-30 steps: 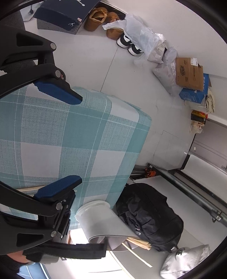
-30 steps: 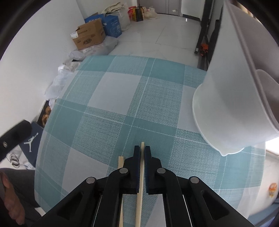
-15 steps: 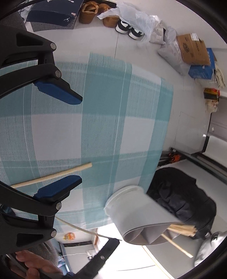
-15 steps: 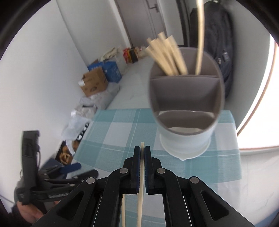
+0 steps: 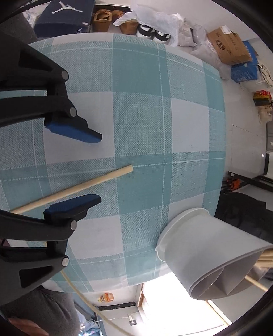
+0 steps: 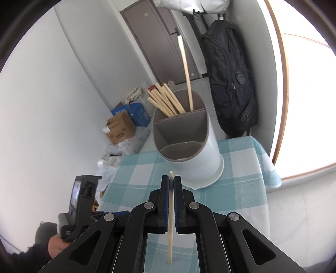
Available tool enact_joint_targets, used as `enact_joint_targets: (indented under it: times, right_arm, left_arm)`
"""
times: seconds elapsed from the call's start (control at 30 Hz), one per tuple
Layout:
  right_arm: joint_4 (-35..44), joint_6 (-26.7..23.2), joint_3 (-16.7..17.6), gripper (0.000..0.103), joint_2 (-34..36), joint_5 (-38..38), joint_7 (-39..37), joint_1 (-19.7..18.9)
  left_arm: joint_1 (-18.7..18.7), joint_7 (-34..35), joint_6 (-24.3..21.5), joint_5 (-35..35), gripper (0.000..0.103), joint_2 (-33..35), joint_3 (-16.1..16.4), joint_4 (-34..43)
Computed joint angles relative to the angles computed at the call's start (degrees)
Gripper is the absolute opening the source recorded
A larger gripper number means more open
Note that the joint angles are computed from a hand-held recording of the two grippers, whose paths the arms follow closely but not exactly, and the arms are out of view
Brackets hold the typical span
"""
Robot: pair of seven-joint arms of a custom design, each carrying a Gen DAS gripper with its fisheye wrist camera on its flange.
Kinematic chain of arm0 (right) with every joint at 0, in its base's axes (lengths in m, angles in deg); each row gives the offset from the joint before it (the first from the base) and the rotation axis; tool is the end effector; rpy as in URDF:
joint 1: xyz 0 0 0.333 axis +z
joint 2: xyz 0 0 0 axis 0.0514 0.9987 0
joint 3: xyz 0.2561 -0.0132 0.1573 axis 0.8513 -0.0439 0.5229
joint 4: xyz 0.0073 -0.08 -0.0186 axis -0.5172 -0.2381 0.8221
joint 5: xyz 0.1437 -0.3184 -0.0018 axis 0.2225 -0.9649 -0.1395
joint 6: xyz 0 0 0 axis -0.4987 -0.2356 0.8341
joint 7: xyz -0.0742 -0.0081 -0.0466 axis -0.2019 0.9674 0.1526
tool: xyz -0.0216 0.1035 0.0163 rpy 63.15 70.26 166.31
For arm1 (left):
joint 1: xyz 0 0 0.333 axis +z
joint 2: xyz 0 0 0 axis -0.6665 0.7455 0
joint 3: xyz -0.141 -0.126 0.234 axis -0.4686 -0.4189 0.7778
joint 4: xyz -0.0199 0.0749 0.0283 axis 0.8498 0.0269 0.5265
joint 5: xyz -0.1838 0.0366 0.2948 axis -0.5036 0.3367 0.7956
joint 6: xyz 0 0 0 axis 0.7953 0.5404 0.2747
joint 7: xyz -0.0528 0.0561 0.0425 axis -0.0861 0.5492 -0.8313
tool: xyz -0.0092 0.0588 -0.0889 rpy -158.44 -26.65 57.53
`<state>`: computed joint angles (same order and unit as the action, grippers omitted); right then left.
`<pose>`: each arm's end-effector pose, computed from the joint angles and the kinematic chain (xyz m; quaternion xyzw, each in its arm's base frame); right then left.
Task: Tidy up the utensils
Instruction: 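Close the right gripper on a chopstick while the left gripper grasps the other, then lift both held chopsticks and carry them over the white caddy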
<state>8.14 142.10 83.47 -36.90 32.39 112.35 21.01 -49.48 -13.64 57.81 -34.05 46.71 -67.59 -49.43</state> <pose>0.6075 0.2806 0.6314 -0.7543 0.4682 -0.0462 0.4579 0.5627 -0.1804 0.5641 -0.8060 0.5640 -0.1764 0.0352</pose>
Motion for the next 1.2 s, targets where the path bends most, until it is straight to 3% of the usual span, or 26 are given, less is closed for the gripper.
enact_joint_targets:
  times: [0.07, 0.23, 0.4, 0.5, 0.53, 0.67, 0.7, 1.03, 1.2]
  right_arm:
    - [-1.5, 0.47, 0.14, 0.003, -0.89, 1.15, -0.8, -0.64]
    - [-2.94, 1.27, 0.22, 0.003, -1.96, 3.13, -2.24, -1.53]
    - [-4.48, 2.09, 0.33, 0.003, -3.14, 5.29, -3.95, -2.13]
    - [-5.3, 2.35, 0.34, 0.003, -3.8, 6.48, -4.96, -2.41]
    - [-5.81, 2.56, 0.34, 0.003, -4.2, 6.9, -5.33, -2.49]
    - [-6.76, 2.55, 0.1, 0.003, -4.8, 7.79, -6.0, -2.62]
    - [-6.8, 2.48, 0.03, 0.003, -4.79, 7.9, -6.04, -2.63]
    - [-8.63, 4.8, -0.28, 0.003, -5.72, 7.05, -7.25, -1.81]
    - [-9.32, 6.36, -0.35, 0.003, -6.03, 5.9, -7.34, -1.22]
  left_arm:
    - [-0.06, -1.55, -0.46, 0.29, 0.046, 0.32, 0.14, 0.51]
    - [-0.94, -3.18, -6.62, 3.46, 0.046, 3.22, 0.02, 5.95]
    - [-3.91, -2.31, -19.02, 9.27, 0.046, 10.66, -0.33, 18.38]
    - [-4.15, -1.88, -20.98, 8.75, 0.045, 12.6, -0.3, 21.58]
    - [-4.23, -1.66, -20.65, 8.96, 0.044, 12.6, -0.25, 21.49]
    - [-3.76, -0.1, -18.24, 8.33, 0.01, 11.97, -0.24, 20.19]
    - [-3.45, -0.33, -17.82, 7.85, 0.006, 11.71, -0.12, 19.88]
    - [-0.58, -2.88, -5.21, 3.17, 0.002, 7.04, 0.16, 10.05]
    - [-0.51, -7.11, 4.95, 5.44, 0.002, 0.13, 0.64, 0.45]
